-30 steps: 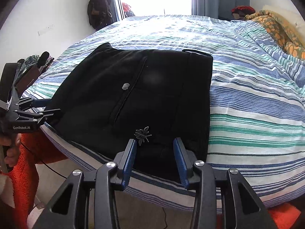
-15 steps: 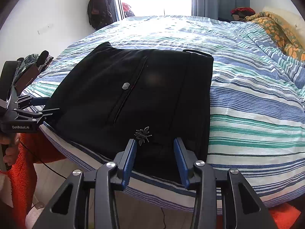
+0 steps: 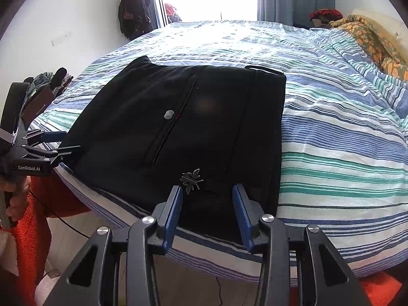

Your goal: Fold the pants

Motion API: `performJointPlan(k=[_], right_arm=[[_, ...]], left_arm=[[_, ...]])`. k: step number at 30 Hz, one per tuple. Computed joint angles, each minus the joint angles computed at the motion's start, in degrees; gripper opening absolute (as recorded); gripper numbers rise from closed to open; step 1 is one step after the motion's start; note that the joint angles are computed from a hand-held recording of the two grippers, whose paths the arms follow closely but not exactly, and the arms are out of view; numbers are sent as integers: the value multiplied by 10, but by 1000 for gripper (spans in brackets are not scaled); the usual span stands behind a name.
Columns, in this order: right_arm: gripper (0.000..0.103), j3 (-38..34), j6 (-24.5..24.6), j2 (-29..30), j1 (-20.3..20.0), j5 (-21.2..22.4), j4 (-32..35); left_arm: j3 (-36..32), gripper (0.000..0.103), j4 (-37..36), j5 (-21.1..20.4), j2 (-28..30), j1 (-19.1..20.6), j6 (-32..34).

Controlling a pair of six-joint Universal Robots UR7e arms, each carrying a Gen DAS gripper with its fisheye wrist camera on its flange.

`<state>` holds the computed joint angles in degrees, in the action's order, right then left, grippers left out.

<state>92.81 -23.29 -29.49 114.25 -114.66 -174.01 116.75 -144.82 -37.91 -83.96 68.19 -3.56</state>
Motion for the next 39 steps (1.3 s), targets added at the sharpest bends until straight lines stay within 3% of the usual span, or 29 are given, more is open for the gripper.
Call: performJointPlan(k=[10,12,15,17,22,26,29,33,35,36,38,39], right_arm=[[52,19,5,-27,-9,55,5],[53,37,14,-43,-15,85,-24],[67,55,37,-55,-24,92,-87],[68,53,71,-60,-36,98,-79],[68,27,145,-63,-70,155,-13],[68,-24,177,-49,-85,176,91],[68,-79,186,-30,-91,182,191],[71,-141,223,-5,-105,232,290],[69,-168,235,5,-106,244,330],[65,-181,229,10,-101,229,349],[49,-200,195,19,-84,187,369],[47,-201,175,19,-73,166,368]], left_arm=[[-5,97,10,-48,-29,10,-9],[2,97,-22,-57,-41,12,6],[1,97,-53,-82,-55,27,8],[-11,97,-47,-109,-60,48,-16],[-51,97,-18,-231,-49,111,-65],[-95,97,13,-310,-13,140,-58],[-115,97,38,-323,6,140,-45],[-126,95,64,-303,19,125,-38],[-123,72,67,-277,17,112,-44],[-118,64,69,-242,15,100,-49],[-104,34,58,-216,7,84,-41],[-97,29,53,-205,2,75,-37]])
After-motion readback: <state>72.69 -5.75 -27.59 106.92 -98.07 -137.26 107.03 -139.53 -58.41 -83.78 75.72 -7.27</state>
